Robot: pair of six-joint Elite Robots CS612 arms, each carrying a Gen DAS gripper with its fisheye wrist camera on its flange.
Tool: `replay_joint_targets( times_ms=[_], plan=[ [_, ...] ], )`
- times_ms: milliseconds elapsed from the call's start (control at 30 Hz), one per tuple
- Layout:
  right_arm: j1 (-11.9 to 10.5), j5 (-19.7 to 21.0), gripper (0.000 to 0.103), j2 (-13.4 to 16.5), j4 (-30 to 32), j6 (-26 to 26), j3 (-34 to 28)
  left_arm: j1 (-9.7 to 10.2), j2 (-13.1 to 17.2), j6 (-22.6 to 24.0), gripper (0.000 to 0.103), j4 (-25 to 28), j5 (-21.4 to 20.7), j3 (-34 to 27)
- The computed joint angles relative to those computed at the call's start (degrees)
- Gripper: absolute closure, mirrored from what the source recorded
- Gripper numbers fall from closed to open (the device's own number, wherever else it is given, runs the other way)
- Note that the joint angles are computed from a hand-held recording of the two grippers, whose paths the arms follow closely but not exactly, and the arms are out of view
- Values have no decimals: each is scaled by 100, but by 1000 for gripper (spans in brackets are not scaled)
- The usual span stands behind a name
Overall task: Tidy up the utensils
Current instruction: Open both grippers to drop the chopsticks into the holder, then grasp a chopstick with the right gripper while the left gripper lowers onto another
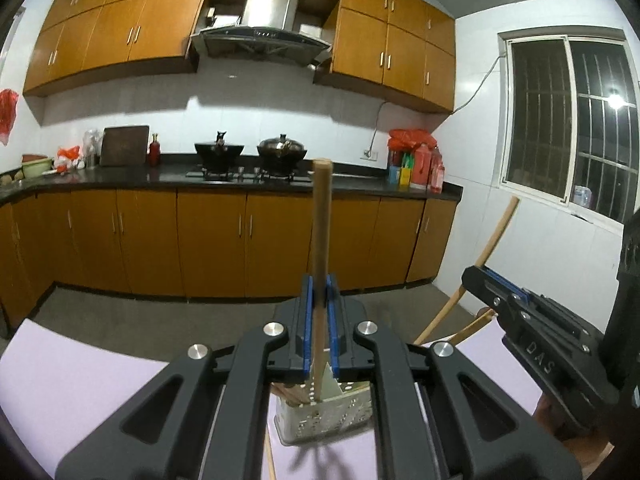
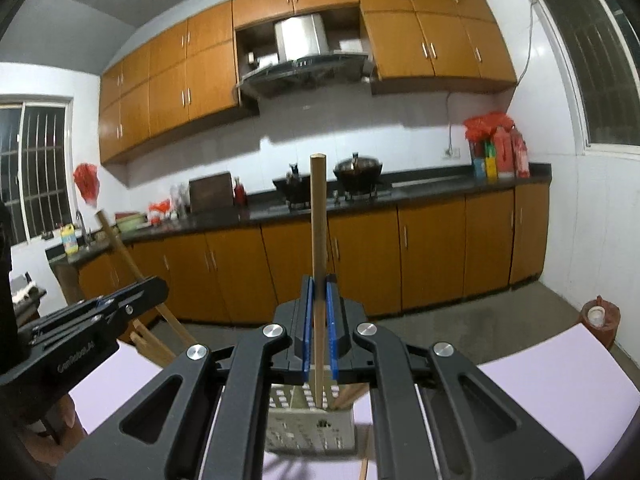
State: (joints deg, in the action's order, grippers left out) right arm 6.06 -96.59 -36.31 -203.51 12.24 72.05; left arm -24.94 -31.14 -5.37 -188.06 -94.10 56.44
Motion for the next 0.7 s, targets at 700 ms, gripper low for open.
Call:
replay_joint_targets(
  times_ms=[700],
  plan=[
    [-87, -575, 56, -595, 528, 343, 1520, 160, -722, -37, 57, -749, 577, 2029]
  ],
)
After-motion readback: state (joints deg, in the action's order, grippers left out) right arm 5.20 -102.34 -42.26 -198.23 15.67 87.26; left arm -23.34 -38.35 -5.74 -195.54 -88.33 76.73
